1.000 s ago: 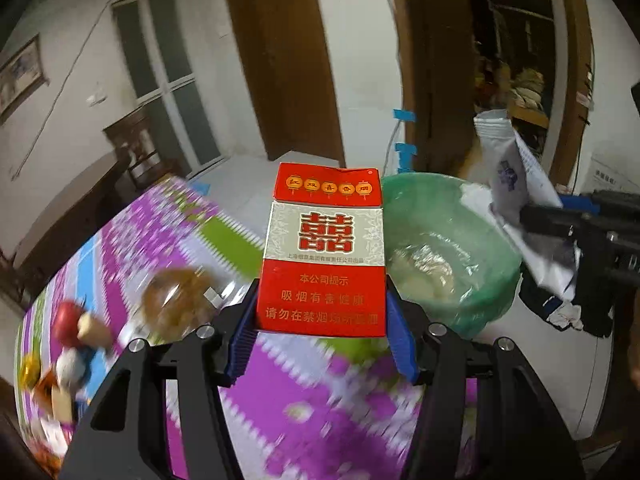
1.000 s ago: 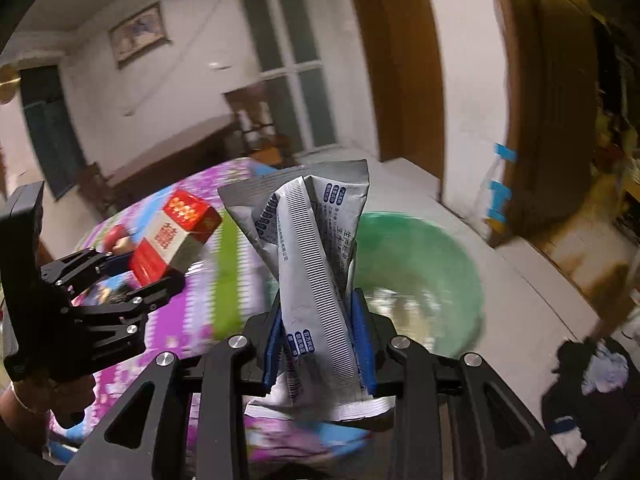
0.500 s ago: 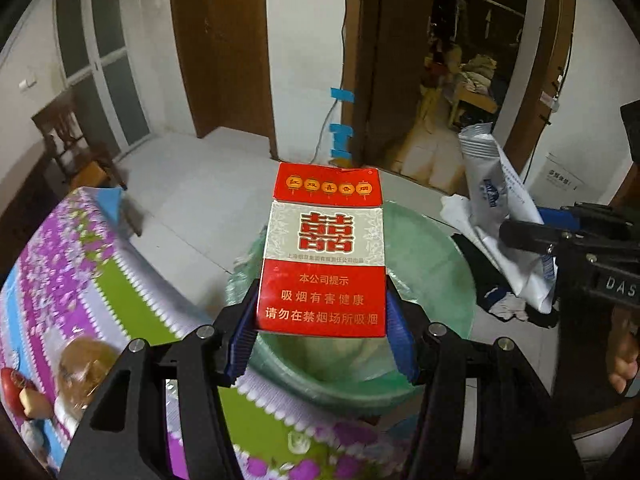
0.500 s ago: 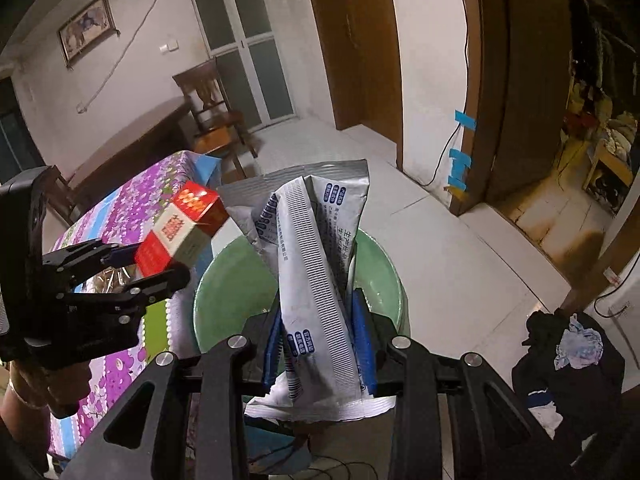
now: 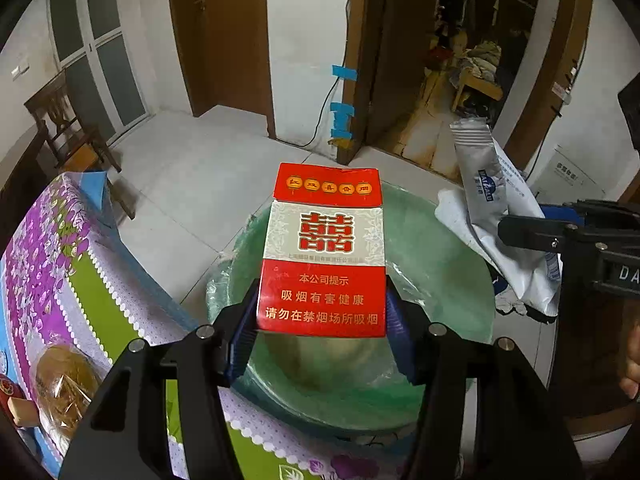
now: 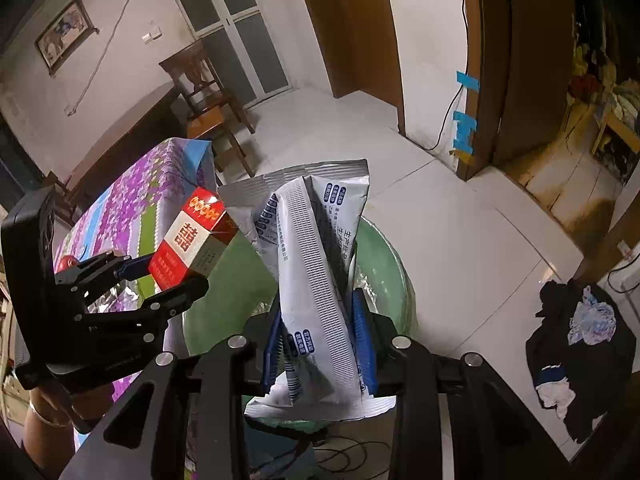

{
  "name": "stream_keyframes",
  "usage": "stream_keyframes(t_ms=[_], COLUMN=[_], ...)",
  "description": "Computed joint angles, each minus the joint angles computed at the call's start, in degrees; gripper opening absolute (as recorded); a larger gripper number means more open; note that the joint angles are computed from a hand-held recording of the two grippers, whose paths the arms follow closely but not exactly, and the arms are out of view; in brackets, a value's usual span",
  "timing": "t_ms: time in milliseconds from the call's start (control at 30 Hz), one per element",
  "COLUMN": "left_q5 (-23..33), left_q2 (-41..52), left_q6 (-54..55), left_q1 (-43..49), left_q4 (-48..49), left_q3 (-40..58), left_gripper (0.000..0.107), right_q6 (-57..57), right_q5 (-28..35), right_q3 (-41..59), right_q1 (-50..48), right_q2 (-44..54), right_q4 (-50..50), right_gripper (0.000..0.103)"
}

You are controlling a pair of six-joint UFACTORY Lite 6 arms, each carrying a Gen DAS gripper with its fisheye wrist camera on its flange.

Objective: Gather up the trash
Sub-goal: 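Open both tools to drop the wrapper and cigarette pack into the bin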

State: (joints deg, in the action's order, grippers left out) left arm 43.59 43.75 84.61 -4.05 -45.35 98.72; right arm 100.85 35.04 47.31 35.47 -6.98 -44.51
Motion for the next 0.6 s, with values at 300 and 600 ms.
stream_keyframes(t_ms=[300, 600], left_q5=[-0.9, -4.5], left_q2=[4.0, -1.6], left_q6=[-6.8, 2.5], left_q1=[-0.1, 2.5], left_q4=[3.5, -2.2], left_q3=[5.4, -4.7], left_gripper=[0.079, 0.081], right_q6=[7.7, 14.8], right_q5=[-2.2, 0.5], right_q3=[0.2, -2.2], right_q1=[-2.1, 1.4], right_q2=[4.6, 3.9], right_q4=[-8.9, -12.3], right_gripper=[0.071, 0.071])
